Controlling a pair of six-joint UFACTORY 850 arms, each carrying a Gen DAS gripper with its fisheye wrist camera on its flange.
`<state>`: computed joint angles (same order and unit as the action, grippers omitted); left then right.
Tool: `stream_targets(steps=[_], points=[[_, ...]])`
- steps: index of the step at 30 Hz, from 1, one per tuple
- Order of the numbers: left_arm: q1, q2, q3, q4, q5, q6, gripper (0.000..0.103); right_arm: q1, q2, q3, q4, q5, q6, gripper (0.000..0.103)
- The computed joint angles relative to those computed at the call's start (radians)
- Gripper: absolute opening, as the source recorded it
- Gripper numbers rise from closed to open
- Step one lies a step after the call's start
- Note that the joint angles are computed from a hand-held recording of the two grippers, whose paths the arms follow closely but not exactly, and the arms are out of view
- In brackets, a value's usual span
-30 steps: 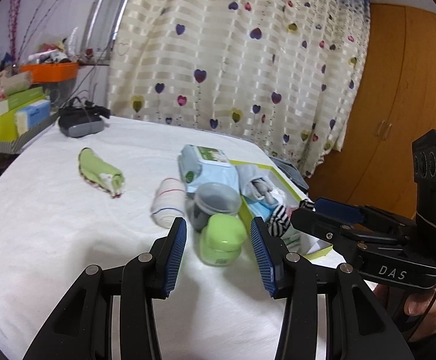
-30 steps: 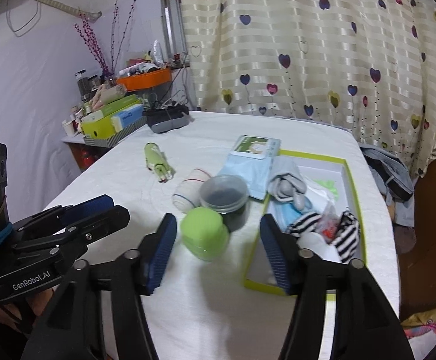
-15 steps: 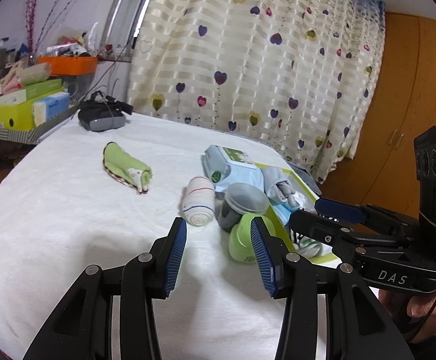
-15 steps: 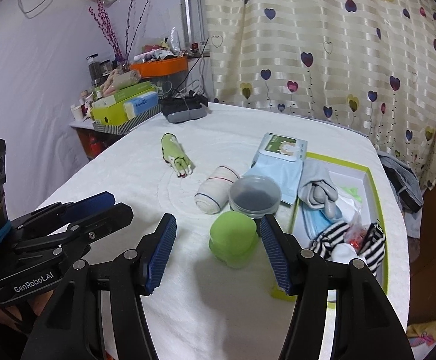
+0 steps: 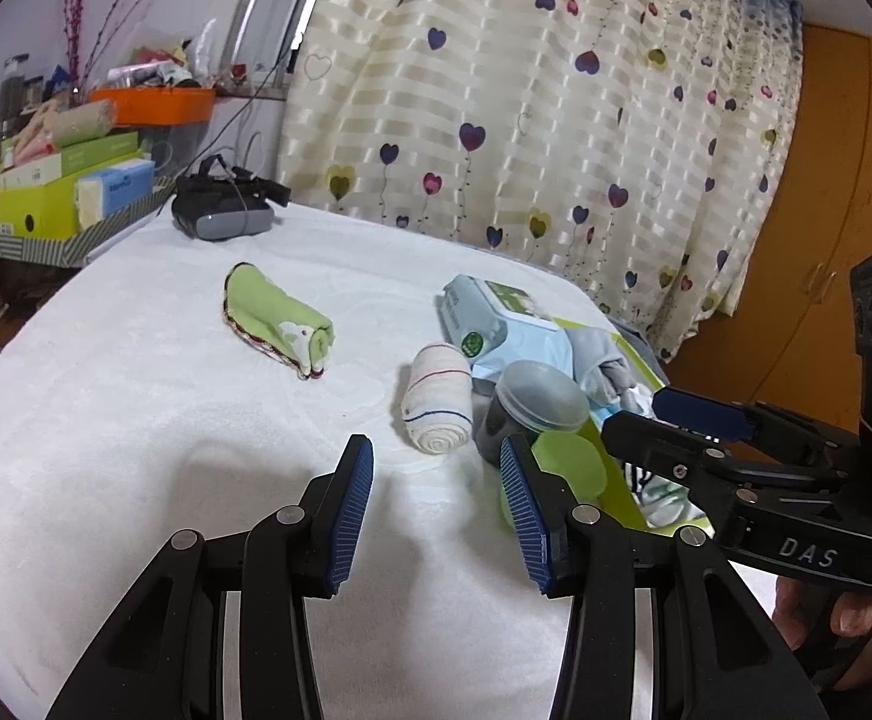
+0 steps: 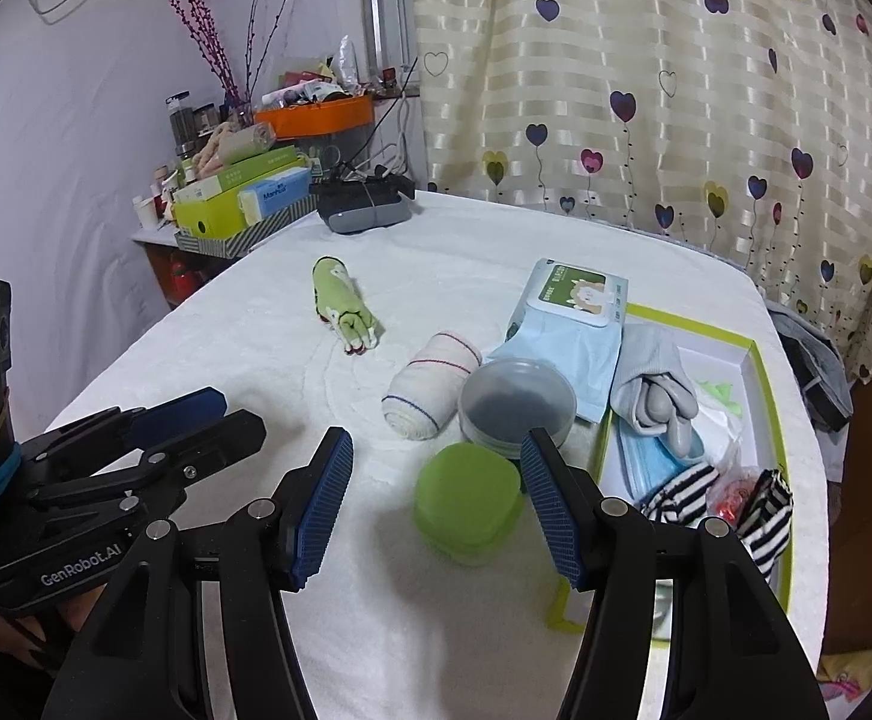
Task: Organize soft objects
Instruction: 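Withdraw both tools from the box toward the rolled white sock, then grasp the rolled white sock with the left tool while the right tool grasps the green sock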
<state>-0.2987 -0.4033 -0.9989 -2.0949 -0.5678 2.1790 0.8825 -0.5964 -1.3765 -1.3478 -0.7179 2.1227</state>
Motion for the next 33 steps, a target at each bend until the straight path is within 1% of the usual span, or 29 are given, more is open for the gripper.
stream_targets(steps=[6,10,11,13,15,17,21,25,32,33], points=[[-0.03,-0.069,-0.091,0.066,0.057,-0.064,0.044,-0.022,0.007,0.015,-0.009,0.024,0.012,0.059],[-0.049,-0.124,-0.165,0.139,0.09,-0.141,0.044,-0.038,0.017,0.033,-0.027,0.039,0.031,0.059],[-0.056,-0.142,-0.189,0.16,0.109,-0.161,0.044,-0.042,0.018,0.037,-0.031,0.042,0.036,0.059],[-0.064,-0.173,-0.232,0.23,0.128,-0.231,0.044,-0.051,0.022,0.043,-0.041,0.05,0.045,0.059],[-0.069,-0.209,-0.282,0.331,0.136,-0.33,0.045,-0.062,0.026,0.052,-0.053,0.062,0.057,0.059],[-0.077,-0.235,-0.317,0.383,0.151,-0.377,0.045,-0.071,0.024,0.05,-0.058,0.071,0.063,0.059],[-0.084,-0.281,-0.379,0.518,0.153,-0.513,0.047,-0.088,0.023,0.055,-0.076,0.095,0.08,0.059],[-0.088,-0.303,-0.407,0.569,0.145,-0.56,0.052,-0.101,0.023,0.061,-0.096,0.114,0.096,0.059],[-0.104,-0.336,-0.448,0.648,0.129,-0.639,0.052,-0.106,0.029,0.072,-0.107,0.119,0.113,0.059],[-0.101,-0.342,-0.457,0.661,0.118,-0.665,0.052,-0.106,0.03,0.073,-0.107,0.118,0.115,0.059]])
